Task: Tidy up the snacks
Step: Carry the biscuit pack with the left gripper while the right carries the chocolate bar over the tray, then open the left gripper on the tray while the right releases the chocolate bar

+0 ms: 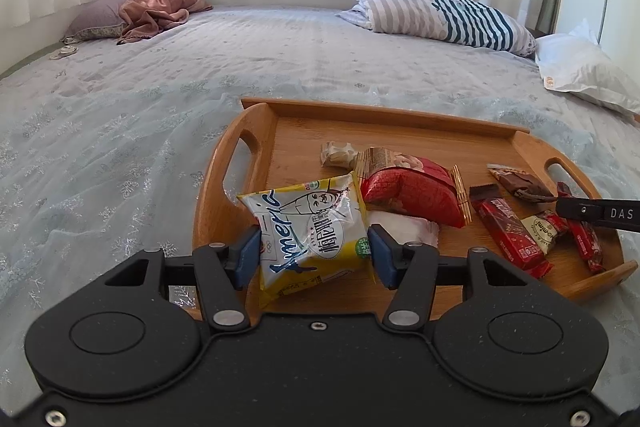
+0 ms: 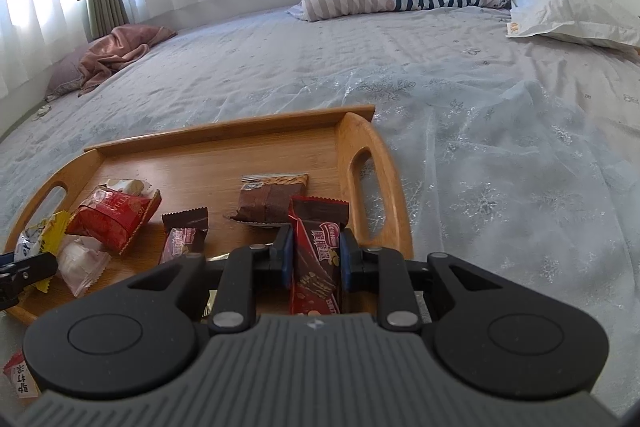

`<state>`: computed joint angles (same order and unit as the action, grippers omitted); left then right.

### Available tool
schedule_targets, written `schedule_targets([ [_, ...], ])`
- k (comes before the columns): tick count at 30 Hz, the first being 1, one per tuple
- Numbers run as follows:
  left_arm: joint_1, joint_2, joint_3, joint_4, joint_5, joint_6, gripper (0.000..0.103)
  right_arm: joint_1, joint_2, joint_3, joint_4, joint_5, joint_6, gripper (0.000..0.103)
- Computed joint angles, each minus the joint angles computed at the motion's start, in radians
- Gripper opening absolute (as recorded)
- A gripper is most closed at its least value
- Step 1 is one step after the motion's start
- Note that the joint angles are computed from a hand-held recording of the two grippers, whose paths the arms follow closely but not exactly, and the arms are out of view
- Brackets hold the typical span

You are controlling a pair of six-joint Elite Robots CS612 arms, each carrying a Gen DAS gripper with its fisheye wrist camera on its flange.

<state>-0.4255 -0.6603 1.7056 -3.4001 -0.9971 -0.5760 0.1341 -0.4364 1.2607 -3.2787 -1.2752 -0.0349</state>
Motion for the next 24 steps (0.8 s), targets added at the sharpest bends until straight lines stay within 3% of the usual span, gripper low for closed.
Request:
schedule_targets([
  [4, -0.002, 0.001, 0.000, 0.001, 0.006, 0.003, 0.055, 0.001, 0.000, 0.002, 0.008, 0.027, 0.005, 0.029],
  [10, -0.005, 0.002, -0.002, 0.005, 0.018, 0.009, 0.058, -0.012, -0.003, 0.005, 0.041, 0.136, 0.026, 0.029],
  [16, -0.005, -0.002, -0.001, 0.024, 0.021, 0.007, 0.061, 0.017, -0.005, 0.017, -0.027, -0.049, -0.023, 0.028],
  [24, -0.012, -0.003, 0.004, 0.017, 0.041, 0.032, 0.074, 0.016, -0.003, 0.013, -0.007, -0.049, -0.025, 0.029],
])
